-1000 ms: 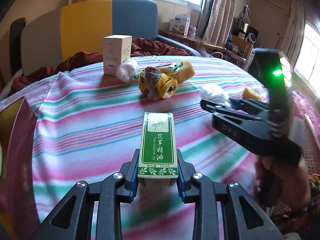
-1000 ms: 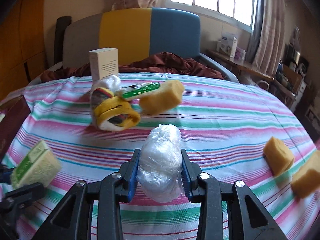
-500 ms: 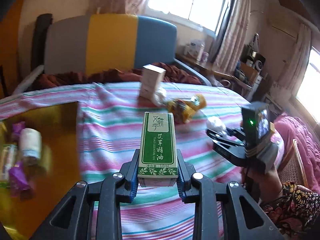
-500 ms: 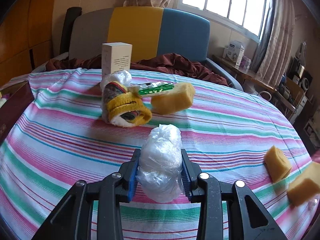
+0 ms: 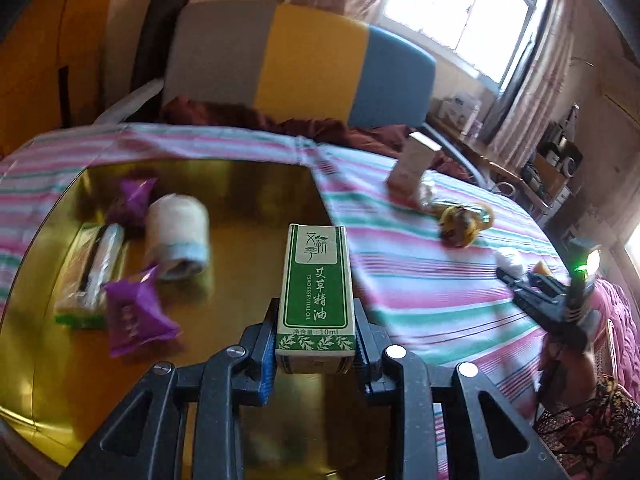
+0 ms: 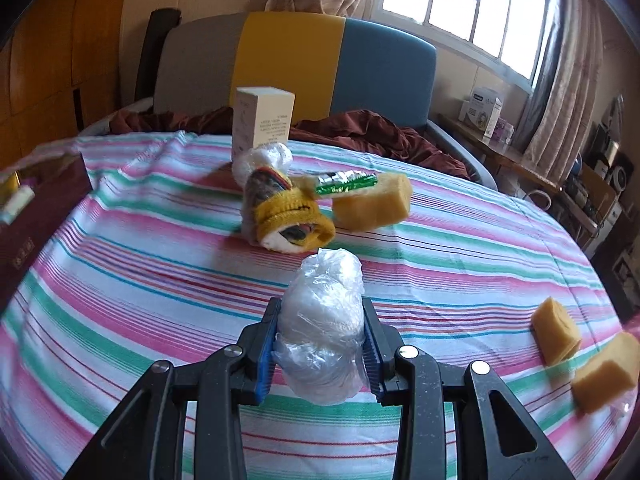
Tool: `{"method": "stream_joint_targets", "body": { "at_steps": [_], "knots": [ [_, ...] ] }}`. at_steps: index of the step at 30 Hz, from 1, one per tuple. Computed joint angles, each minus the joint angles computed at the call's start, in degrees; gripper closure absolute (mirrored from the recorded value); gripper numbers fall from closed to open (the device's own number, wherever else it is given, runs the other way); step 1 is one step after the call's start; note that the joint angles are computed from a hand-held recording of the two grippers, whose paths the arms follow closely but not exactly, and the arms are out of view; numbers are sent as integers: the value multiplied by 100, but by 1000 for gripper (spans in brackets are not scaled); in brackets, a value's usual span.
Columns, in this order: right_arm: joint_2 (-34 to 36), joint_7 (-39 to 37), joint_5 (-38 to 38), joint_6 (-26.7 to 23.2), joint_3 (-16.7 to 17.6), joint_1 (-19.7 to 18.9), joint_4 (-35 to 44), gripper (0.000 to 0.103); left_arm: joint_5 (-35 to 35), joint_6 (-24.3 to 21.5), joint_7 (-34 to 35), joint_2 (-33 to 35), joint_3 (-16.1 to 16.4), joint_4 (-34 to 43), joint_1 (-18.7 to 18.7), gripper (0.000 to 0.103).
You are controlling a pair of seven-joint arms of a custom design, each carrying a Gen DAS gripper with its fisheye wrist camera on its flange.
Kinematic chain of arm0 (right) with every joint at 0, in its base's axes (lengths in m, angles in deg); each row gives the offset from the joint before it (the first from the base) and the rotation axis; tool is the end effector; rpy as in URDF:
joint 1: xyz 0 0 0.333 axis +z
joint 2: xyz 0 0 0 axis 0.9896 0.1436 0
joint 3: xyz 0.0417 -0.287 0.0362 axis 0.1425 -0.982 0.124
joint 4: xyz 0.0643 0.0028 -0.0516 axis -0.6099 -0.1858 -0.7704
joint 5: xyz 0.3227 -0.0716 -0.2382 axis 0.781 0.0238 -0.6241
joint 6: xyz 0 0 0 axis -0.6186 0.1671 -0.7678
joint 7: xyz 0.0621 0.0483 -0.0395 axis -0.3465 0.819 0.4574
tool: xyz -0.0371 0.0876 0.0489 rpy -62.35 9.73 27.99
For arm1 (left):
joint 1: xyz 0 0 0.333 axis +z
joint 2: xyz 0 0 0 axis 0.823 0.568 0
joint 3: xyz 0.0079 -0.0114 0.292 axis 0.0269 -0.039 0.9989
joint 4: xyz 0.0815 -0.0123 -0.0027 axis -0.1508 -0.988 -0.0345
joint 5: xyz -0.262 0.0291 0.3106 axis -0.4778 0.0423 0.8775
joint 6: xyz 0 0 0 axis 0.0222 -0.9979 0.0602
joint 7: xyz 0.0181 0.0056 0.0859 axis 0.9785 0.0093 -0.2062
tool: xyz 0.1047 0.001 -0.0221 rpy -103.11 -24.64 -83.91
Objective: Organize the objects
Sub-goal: 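Carry the green box into the gold tray with the left tool while the right tool carries the bundle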
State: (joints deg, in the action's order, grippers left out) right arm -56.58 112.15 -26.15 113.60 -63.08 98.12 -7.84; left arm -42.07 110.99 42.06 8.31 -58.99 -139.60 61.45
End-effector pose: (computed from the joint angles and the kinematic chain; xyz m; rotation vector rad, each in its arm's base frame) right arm 0.7145 0.0823 0.4049 -1.8970 1.5807 -0.8611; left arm 0.6552 -0.0394 0.4465 -1.8822 1.8827 -1.0110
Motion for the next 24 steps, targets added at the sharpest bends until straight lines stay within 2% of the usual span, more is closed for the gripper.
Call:
{"method": "stream_joint_targets", "body": {
  "at_steps": [6,10,15,19,24],
  "knots": [
    [-286,-162,440,135,421,-181,-177,66,3,-255,-133,23,119,-47,140,73],
    [-450,-529,831,240,838,-326,-244,66,-476,-634,187,-26,90,-41,326,73],
    [-610,-1198,1608,289,1554,-600,-253,66,-647,-665,445,-365,300,-380,327,73],
    [-652,-2138,2458,173,2279,-875,-143,66,99,-476,-180,-507,595,-577,224,73],
    [-687,-3047,3183,105,2651,-797,-49,66,406,-337,-567,-501,716,-655,311,73]
  ]
}}
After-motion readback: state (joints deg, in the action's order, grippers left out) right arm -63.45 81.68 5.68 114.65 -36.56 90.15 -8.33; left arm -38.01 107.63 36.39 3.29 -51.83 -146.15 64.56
